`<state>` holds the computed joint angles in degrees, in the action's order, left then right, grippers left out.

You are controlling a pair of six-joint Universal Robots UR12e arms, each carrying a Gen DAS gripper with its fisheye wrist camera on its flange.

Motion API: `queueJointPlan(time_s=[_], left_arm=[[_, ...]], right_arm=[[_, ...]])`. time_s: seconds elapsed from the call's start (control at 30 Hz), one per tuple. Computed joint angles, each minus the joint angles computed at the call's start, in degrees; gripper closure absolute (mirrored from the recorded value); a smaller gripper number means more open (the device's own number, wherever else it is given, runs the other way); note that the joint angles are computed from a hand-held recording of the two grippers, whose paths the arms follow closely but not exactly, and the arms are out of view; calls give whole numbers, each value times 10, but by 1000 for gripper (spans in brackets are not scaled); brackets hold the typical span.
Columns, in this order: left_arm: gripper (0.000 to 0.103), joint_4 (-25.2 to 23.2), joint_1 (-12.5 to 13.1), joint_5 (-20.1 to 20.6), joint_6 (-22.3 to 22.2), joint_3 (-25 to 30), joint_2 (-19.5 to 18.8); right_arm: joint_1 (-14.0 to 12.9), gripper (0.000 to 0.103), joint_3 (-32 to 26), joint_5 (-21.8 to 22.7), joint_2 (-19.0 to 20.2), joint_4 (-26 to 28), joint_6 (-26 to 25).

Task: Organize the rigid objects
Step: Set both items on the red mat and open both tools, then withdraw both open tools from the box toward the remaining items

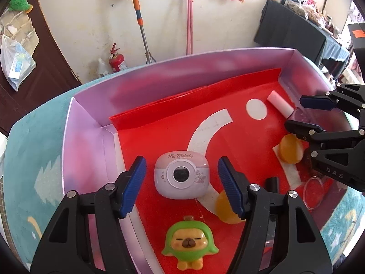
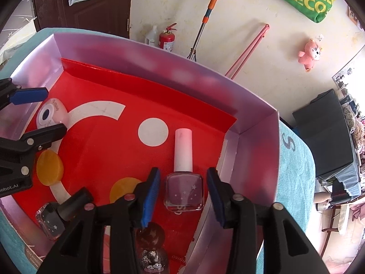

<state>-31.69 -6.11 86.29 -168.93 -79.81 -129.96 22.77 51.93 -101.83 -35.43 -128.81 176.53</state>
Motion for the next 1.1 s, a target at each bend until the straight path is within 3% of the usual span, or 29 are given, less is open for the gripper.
queueJointPlan(time_s=[0.13, 0.23, 0.47, 0.73, 0.9, 1.03, 1.1], left_arm=[[38, 26, 1, -5, -3, -22, 16], [27, 62, 2, -11, -14, -50, 34], [26, 142, 4, -17, -20, -102, 68], [21, 228, 4, -31, -33, -144, 97], [12, 312, 3, -15, -51, -186, 115], [12, 373, 6, -20, -74, -223, 131], [11, 403, 7, -18, -76, -241, 137]], right_arm=[[-1, 55, 15, 3, -11, -17, 6], [-1, 53, 34, 3, -25, -38, 10], [-1, 42, 96, 25, -67, -107, 25], [3, 33, 186, 50, -124, -223, 36], [11, 21, 241, 43, -157, -304, 33], [19, 16, 284, 34, -180, -366, 28], [25, 9, 307, 21, -191, -403, 21]])
